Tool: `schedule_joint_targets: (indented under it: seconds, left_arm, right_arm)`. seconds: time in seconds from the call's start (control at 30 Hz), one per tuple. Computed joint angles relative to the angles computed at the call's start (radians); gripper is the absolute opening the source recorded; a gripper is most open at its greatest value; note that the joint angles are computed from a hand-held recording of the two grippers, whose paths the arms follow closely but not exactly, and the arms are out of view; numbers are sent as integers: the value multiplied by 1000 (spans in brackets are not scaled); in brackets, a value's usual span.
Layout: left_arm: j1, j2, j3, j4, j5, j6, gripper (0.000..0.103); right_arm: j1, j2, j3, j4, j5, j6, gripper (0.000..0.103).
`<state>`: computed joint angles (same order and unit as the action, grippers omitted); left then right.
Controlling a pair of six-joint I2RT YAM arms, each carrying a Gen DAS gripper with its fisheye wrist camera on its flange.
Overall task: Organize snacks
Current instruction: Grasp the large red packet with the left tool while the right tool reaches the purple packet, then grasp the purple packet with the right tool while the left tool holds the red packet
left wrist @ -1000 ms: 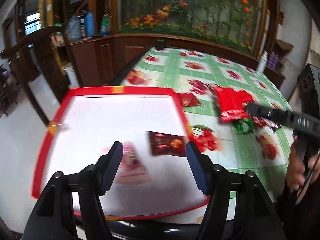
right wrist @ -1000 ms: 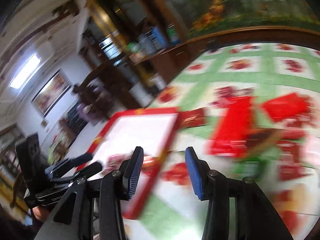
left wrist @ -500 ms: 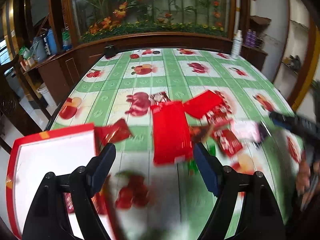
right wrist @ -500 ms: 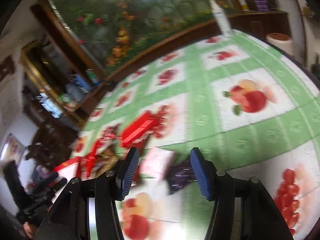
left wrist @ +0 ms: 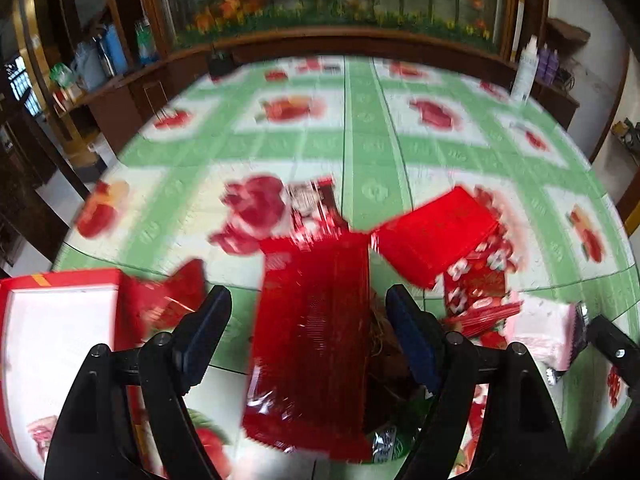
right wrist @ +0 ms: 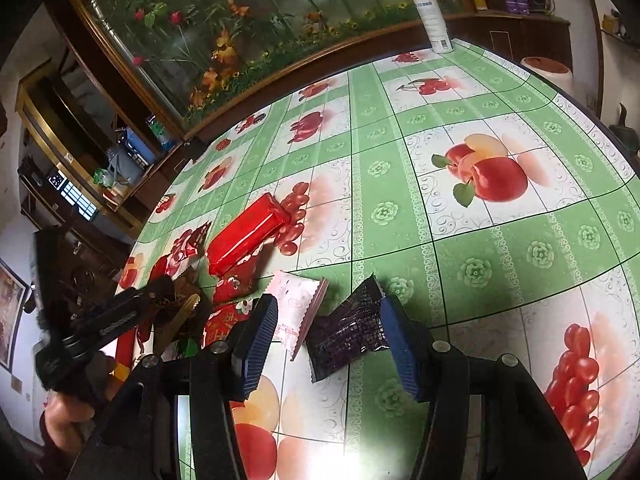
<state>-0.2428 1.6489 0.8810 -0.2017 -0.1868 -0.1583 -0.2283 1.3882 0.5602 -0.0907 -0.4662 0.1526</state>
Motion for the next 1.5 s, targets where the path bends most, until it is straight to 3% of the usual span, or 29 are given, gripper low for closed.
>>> schedule_joint_targets:
  seconds: [0.13, 0.17, 0.37, 0.67, 0.87, 1.1, 1.3, 1.5]
  left_arm:
    - [20, 11, -40, 38, 98, -10, 79]
    - [21, -3, -59, 54, 112, -2, 70]
    - [-3, -82, -134, 74, 126, 39, 60]
    - [-66, -306, -314, 24, 188, 74, 59]
    - [-61, -496, -430, -68, 294, 65, 59]
    - [6, -612, -489, -135, 376, 66, 59]
    - [65, -652, -516, -144, 427, 101, 59]
    - [180, -633, -510, -158, 563, 156, 59]
  right_arm:
    - [2, 3, 1, -2, 8, 2, 57]
    - [2, 4, 1, 0, 13, 4, 57]
    - [9, 11, 3, 4, 37, 10, 57]
    - [-13, 49, 20, -6, 24, 16, 57]
    - [-81, 71, 35, -22, -79, 14, 57]
    - [-125, 96, 52, -46, -169, 5, 57]
    - [-77, 103, 60, -63, -92, -5, 57]
    - [5, 76, 37, -40, 45, -19, 57]
